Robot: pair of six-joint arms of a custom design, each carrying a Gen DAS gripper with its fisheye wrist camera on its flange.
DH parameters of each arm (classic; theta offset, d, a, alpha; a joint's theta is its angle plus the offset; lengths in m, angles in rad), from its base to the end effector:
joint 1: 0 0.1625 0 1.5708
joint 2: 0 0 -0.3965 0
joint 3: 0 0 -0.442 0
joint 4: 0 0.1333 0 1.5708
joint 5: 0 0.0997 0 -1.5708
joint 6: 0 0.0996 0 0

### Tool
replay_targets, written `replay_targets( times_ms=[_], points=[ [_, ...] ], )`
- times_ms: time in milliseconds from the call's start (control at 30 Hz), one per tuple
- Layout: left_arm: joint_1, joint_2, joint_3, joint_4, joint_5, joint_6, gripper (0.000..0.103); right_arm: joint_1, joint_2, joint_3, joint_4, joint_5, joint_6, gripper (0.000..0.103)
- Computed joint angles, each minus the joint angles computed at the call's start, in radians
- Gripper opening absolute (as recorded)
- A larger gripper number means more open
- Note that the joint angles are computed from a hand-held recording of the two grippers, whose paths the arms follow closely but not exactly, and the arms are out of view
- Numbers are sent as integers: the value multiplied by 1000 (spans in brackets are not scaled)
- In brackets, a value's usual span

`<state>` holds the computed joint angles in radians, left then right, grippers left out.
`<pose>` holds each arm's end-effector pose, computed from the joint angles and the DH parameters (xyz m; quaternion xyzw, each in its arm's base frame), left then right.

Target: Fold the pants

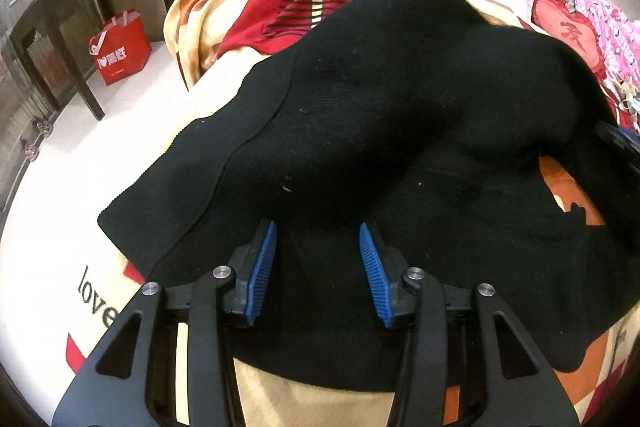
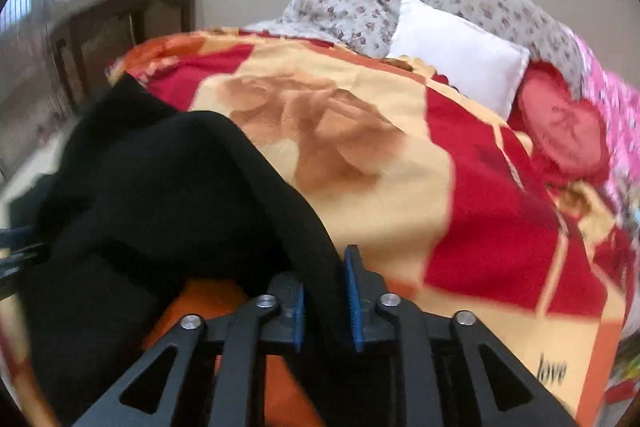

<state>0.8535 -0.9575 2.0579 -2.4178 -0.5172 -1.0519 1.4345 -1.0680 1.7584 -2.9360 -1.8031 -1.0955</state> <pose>-0.1713 -0.5309 0.0201 -0.0801 0.8561 -0.3166 0.4005 0.0183 -0.6790 0.2150 0.3984 -0.8492 0.2052 0.2792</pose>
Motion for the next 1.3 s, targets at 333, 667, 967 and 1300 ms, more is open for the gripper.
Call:
replay_targets(
  times_ms=[333, 667, 967, 1300],
  points=[
    [-15, -20, 23, -5, -19, -34, 43, -241, -316, 227, 45, 34, 212, 43],
    [-48, -55, 40, 72, -25, -109, 43, -255, -311, 293, -125, 174, 173, 9],
    [-49, -57, 57, 86, -30, -119, 43, -291, -334, 288, -156, 55, 246, 2],
    [-21, -154, 86, 148, 76, -201, 43, -114, -265, 217, 71, 269, 141, 51]
  ],
)
